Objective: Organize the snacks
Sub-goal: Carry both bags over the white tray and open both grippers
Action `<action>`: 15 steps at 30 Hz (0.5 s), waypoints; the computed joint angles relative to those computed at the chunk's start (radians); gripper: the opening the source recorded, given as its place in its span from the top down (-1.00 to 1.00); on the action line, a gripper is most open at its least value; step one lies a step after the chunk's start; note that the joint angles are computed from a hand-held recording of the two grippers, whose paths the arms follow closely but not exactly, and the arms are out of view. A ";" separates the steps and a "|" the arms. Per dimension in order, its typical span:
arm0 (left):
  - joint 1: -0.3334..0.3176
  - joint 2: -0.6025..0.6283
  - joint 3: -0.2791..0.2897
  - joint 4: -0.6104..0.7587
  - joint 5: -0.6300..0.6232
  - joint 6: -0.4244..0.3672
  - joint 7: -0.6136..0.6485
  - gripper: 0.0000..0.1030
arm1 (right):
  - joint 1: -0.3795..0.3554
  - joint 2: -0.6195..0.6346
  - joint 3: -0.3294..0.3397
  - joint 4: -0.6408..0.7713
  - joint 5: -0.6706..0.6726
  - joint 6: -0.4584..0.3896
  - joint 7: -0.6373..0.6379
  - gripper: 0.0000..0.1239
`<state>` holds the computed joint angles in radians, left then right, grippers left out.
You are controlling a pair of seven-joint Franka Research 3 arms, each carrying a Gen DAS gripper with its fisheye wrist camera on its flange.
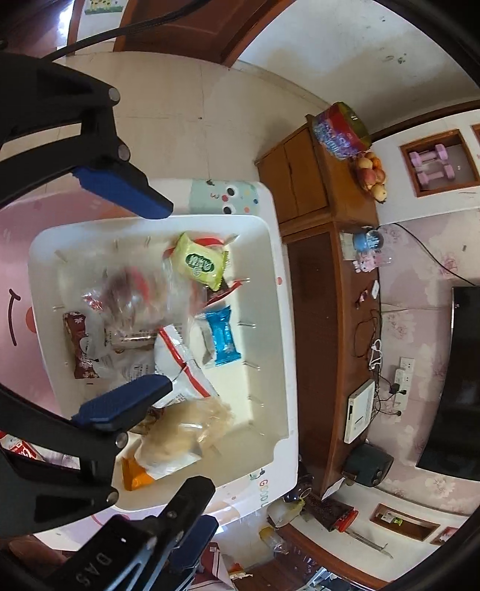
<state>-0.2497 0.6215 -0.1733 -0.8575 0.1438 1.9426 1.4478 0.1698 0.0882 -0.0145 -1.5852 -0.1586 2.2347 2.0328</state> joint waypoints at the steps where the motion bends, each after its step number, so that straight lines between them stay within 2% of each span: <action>1: 0.002 0.002 0.000 -0.001 -0.003 -0.003 -0.004 -0.66 | -0.002 -0.003 0.000 -0.008 0.013 0.006 -0.003 0.09; 15: 0.024 -0.062 -0.010 -0.100 -0.023 0.038 -0.030 -0.66 | -0.001 -0.021 0.004 -0.035 0.019 -0.001 -0.025 0.09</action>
<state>-0.2253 0.5595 -0.1831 -0.9579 0.1213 1.9803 1.4173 0.1690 0.0677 -0.0103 -1.6201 -0.1396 2.2336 2.0075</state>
